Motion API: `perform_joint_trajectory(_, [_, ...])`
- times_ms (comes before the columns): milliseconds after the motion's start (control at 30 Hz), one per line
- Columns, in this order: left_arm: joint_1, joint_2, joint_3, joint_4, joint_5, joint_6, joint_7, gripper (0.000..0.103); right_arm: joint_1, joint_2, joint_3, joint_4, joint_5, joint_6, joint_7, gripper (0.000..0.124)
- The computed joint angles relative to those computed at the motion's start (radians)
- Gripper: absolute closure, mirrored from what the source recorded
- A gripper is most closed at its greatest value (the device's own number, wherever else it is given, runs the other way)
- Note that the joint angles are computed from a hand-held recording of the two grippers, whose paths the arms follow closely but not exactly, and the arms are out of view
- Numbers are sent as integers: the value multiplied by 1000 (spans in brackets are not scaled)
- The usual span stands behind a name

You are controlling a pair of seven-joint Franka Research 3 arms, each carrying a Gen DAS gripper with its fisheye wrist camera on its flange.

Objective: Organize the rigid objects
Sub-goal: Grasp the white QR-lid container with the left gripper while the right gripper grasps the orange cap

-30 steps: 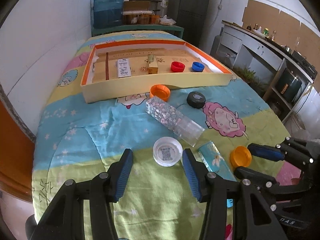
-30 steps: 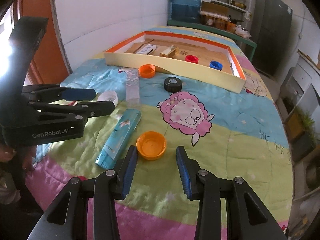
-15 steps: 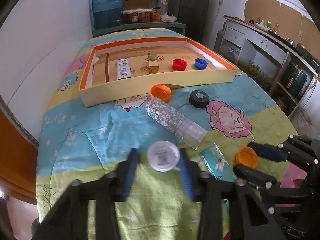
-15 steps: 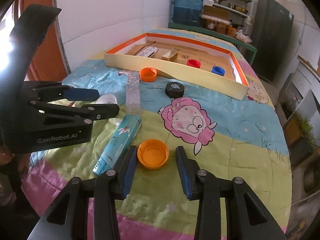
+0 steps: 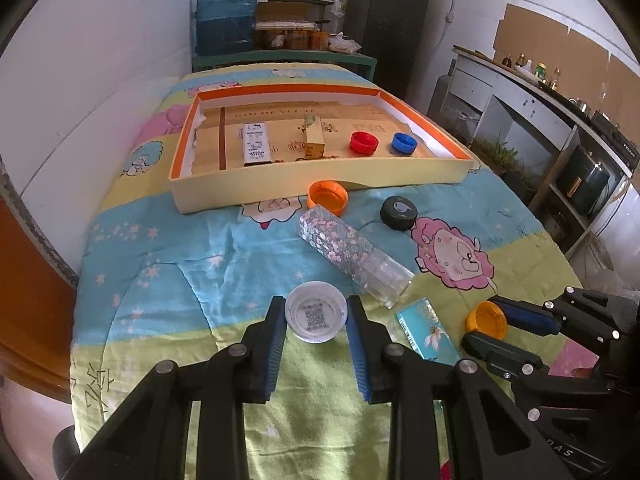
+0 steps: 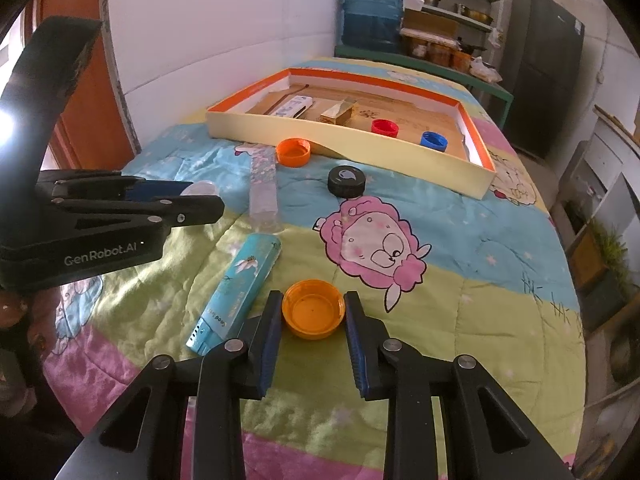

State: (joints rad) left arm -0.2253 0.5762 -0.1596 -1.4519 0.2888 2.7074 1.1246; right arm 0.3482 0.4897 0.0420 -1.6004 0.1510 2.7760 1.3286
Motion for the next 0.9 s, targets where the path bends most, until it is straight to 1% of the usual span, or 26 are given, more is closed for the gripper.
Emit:
perform_joint_trajectory(167, [-5, -8, 8, -3, 7, 8, -14, 73, -6, 1, 4, 8, 11, 2, -3, 93])
perform_joint_trajectory(300, [-11, -7, 17, 12, 19, -5, -30, 72, -10, 9, 9, 29, 20, -3, -7, 93])
perform_joint_trajectory(400, [-23, -3, 34, 34, 37, -16, -62, 73, -18, 17, 19, 51, 36, -3, -20, 93])
perform_joint_trajectory(700, [-45, 22, 73, 113, 98, -65, -155, 73, -19, 62, 22, 158, 55, -10, -34, 93])
perform_joint_trajectory(900, [-48, 43, 83, 171, 130, -84, -186, 72, -9, 103, 12, 247, 42, -21, -28, 93])
